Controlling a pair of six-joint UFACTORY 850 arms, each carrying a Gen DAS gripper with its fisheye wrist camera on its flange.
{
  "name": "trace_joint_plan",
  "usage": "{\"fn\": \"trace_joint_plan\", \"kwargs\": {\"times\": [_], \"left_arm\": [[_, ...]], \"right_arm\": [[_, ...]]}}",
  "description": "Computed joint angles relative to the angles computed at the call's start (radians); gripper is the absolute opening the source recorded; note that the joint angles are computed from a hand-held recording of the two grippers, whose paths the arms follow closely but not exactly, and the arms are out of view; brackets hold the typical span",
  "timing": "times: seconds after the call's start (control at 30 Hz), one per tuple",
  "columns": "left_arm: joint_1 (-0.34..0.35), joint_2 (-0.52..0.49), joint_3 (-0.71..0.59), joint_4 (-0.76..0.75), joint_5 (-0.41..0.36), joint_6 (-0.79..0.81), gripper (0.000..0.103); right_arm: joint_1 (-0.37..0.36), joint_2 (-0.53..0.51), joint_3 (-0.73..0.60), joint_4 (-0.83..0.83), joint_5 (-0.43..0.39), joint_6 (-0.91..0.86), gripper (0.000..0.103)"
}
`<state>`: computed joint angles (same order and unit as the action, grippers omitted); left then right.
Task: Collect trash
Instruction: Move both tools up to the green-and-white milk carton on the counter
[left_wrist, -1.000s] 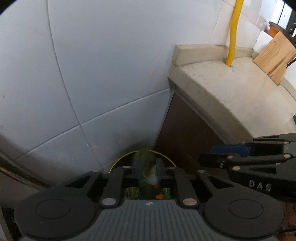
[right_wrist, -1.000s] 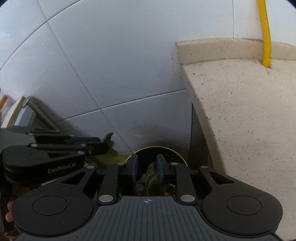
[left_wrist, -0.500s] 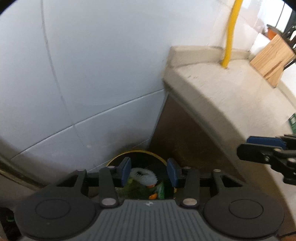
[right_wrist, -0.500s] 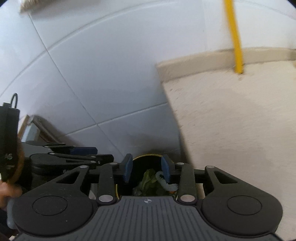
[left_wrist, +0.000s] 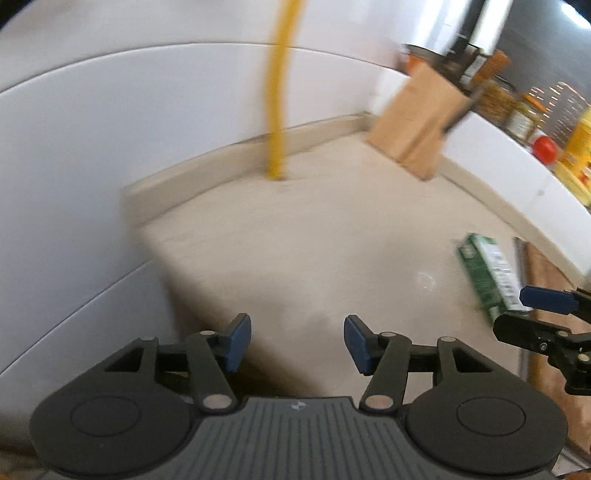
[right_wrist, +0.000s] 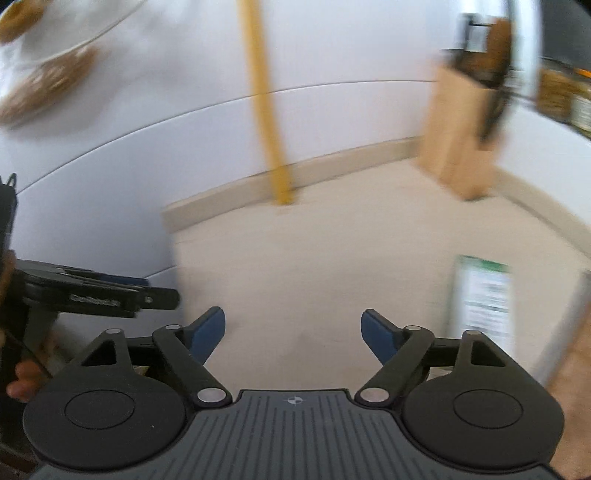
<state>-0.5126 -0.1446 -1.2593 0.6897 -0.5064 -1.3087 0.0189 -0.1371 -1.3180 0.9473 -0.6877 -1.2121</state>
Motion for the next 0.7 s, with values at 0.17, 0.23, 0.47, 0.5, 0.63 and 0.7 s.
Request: {"fn": "trace_joint_plan", "kwargs": {"times": [0.17,0.23,0.47,0.5,0.63,0.7], "left_arm": [[-0.020,-0.138,-0.195,-0.125,0.014,0.201,0.057],[-0.028,-0.202,-0.287,-0.177,0.012,0.285,0.060],[-0.037,-0.456,-0.658,-0.406,-0.091,0.577,0.062],[-0.037,-0.505,-0.733,-0.438,-0.123,0.615,0.062],[-0.030,-0.666,-0.988,-0.555,-0.235,0.713,0.062],[-0.029,-0.755,-1.134,-0.589,-0.309,0.742,0.062]], "right_arm": [[-0.070,-0.028,-0.025,-0.032,0.065,0.064,0.086],[-0.091,-0.045,-0.036,-0.039,0.072,0.087,0.086],[-0.125,-0.122,-0.087,-0.011,0.057,0.097,0.087],[-0.127,-0.136,-0.098,-0.006,0.052,0.095,0.087],[-0.132,-0.163,-0.116,0.011,0.033,0.094,0.087],[-0.134,-0.172,-0.120,0.012,0.033,0.093,0.087]]}}
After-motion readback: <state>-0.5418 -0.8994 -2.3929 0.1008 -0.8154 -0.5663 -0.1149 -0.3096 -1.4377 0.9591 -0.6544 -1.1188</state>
